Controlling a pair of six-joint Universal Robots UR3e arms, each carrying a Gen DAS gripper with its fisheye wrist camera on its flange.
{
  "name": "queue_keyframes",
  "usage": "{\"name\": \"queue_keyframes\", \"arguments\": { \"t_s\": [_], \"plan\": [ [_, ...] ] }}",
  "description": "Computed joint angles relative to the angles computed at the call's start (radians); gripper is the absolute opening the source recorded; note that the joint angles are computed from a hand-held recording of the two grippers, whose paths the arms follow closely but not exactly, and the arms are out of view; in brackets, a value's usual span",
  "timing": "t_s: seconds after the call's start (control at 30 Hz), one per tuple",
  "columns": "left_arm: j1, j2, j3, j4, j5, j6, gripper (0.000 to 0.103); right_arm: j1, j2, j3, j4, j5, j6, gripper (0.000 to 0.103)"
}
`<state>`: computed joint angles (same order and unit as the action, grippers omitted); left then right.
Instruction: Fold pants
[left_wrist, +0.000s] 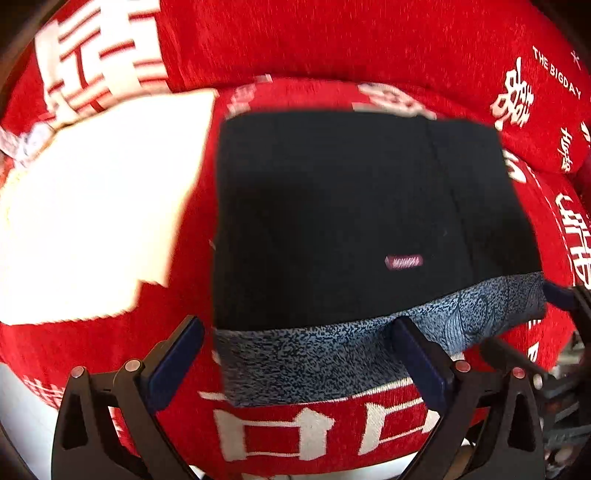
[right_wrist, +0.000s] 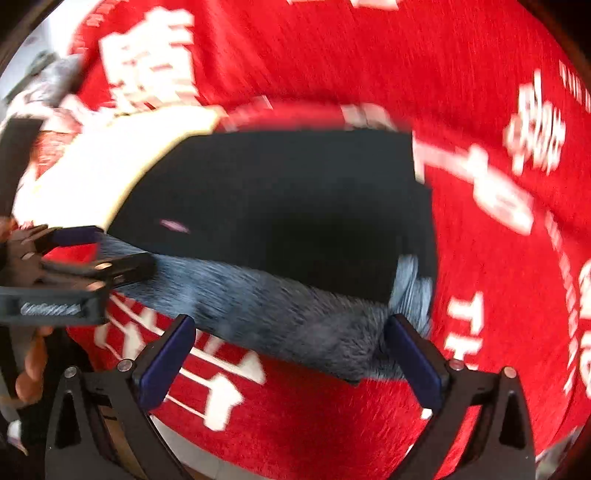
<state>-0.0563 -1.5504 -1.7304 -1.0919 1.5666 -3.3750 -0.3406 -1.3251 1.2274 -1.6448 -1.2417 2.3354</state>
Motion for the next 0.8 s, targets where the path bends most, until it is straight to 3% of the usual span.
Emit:
{"name": "queue_keyframes", "arguments": {
  "t_s": [0.17, 0.37, 0.57, 0.8],
  "plan": [
    [-0.073, 0.049, -0.001, 0.002, 0.061, -0.038, 0.102, -0.054, -0.086, 0.006, 0.049, 0.059, -0.005, 0.103],
    [-0.165, 0.073, 0.025, -0.004, 0.151, -0.109, 0.102, -0.035, -0.177, 0.048, -0.093, -0.078, 0.122, 0.103],
    [-0.182, 0.117, -0.004, 0.019, 0.165, -0.109, 0.102, -0.046, -0.137, -0.018, -0.035, -0.128, 0.162, 0.103],
    [-0.220, 0.108, -0.020, 0.026, 0.247, -0.147, 0.102, -0.030, -0.132, 0.007, -0.049, -0.147, 0.166, 0.103]
  ]
}}
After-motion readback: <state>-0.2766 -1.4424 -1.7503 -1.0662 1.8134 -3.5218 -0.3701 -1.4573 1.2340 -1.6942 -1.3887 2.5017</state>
